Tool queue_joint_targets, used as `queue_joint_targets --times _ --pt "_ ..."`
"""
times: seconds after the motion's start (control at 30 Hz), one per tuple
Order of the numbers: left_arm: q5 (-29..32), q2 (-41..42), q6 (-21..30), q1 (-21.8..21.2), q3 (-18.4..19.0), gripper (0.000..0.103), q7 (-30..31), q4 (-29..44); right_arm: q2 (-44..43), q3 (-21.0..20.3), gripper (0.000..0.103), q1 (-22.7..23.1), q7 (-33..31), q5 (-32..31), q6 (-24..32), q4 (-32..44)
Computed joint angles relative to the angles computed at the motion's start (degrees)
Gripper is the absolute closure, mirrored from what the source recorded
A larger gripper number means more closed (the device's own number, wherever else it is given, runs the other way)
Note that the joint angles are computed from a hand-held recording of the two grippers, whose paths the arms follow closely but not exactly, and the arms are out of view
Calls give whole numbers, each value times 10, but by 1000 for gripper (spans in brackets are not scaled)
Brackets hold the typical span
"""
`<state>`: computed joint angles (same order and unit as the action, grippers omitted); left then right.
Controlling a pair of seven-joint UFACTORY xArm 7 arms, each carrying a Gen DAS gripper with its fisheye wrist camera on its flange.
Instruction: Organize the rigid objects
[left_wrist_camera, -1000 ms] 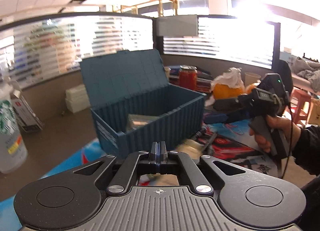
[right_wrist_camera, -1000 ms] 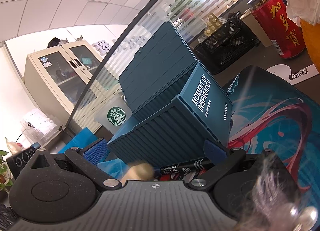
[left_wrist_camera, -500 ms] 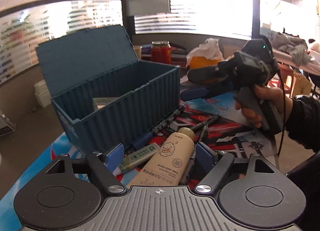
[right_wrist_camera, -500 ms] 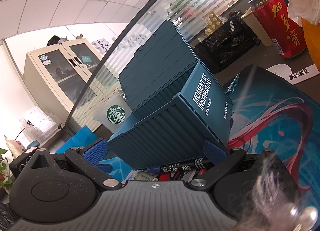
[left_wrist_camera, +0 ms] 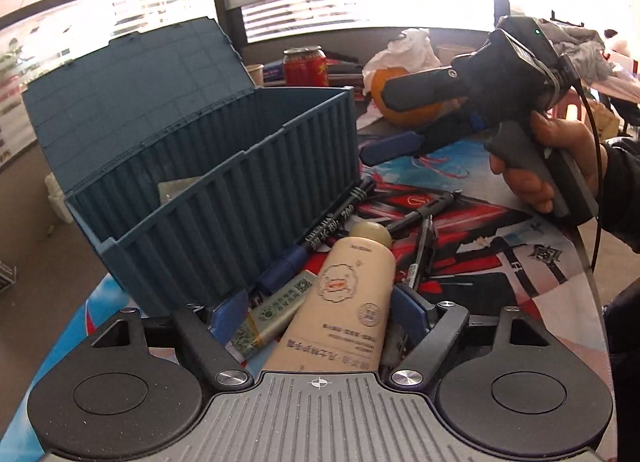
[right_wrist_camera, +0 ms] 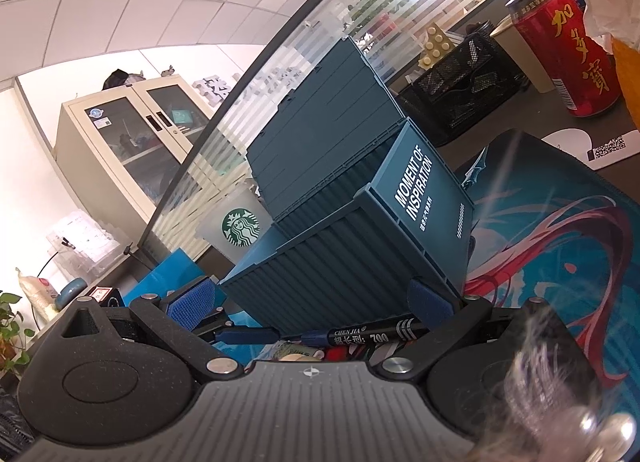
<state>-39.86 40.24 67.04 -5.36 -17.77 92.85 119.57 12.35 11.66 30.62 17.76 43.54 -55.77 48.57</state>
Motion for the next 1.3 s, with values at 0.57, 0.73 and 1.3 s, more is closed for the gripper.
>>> queue_joint_targets --times 0.57,0.73,1.3 --pt "18 -12 2 -1 2 40 -10 -8 -5 -1 0 -4 9 -13 -2 -10" --pt "43 12 44 -14 14 45 -46 42 -7 -1 0 -4 8 -12 0 -10" --pt "-29 -91 -82 9 5 56 99 -148 -5 0 0 -2 4 -5 -1 -9"
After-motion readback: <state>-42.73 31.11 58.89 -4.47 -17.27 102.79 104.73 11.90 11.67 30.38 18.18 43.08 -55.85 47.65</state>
